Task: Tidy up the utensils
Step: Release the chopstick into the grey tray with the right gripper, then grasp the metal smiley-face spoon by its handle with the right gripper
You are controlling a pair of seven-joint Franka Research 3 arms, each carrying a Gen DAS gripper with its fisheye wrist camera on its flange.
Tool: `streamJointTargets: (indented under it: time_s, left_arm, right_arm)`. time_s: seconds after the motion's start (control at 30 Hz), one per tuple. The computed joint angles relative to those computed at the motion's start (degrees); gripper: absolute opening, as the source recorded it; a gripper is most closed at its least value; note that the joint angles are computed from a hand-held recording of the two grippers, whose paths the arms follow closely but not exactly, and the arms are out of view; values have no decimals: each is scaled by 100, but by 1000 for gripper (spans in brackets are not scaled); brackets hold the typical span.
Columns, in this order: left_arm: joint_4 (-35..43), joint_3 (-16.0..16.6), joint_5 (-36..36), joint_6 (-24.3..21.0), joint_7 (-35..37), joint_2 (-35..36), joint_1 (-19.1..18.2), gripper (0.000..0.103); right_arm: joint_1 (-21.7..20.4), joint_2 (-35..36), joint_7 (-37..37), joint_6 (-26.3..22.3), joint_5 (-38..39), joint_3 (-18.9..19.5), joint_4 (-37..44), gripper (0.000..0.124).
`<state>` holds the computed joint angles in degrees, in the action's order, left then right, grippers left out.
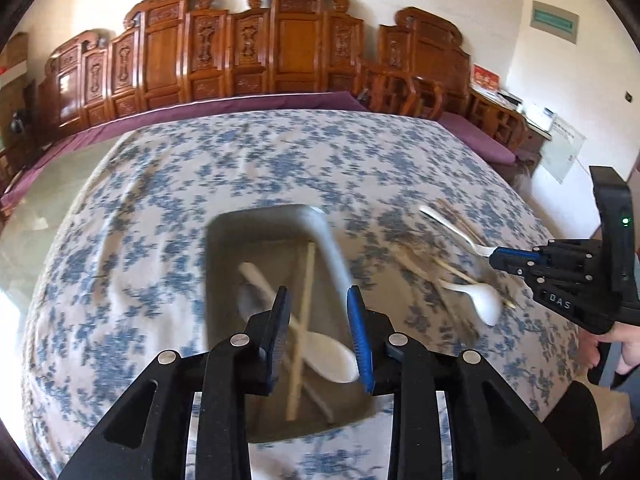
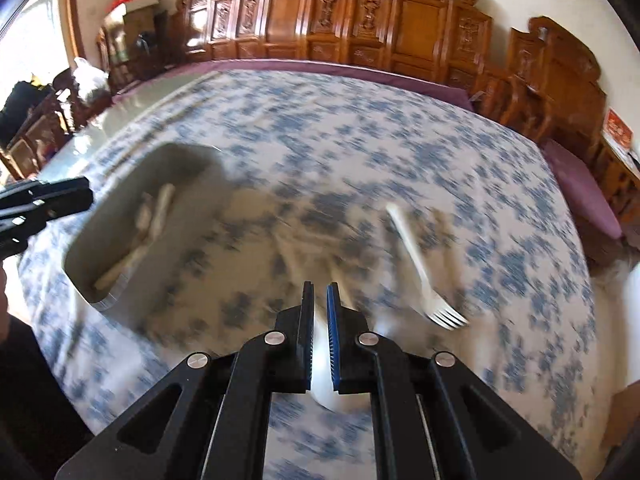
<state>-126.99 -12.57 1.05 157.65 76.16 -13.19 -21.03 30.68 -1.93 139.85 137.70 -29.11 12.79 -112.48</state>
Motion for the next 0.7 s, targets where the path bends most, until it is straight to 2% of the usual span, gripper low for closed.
streamJointTargets:
  time_s: [0.13, 0.4, 0.7]
  left_arm:
    - [118, -139, 30, 11, -45, 149, -112, 28]
    - [293, -442, 637, -62, -533, 363, -173, 29]
    - [708, -563, 899, -307, -889, 802, -305, 29]
  right_arm:
    - [-119, -375, 174, 101, 33, -6, -508, 14]
    - [-494, -888, 225, 559, 252, 117, -1235, 24]
    - [-737, -756, -124, 891, 395, 142, -1263, 29]
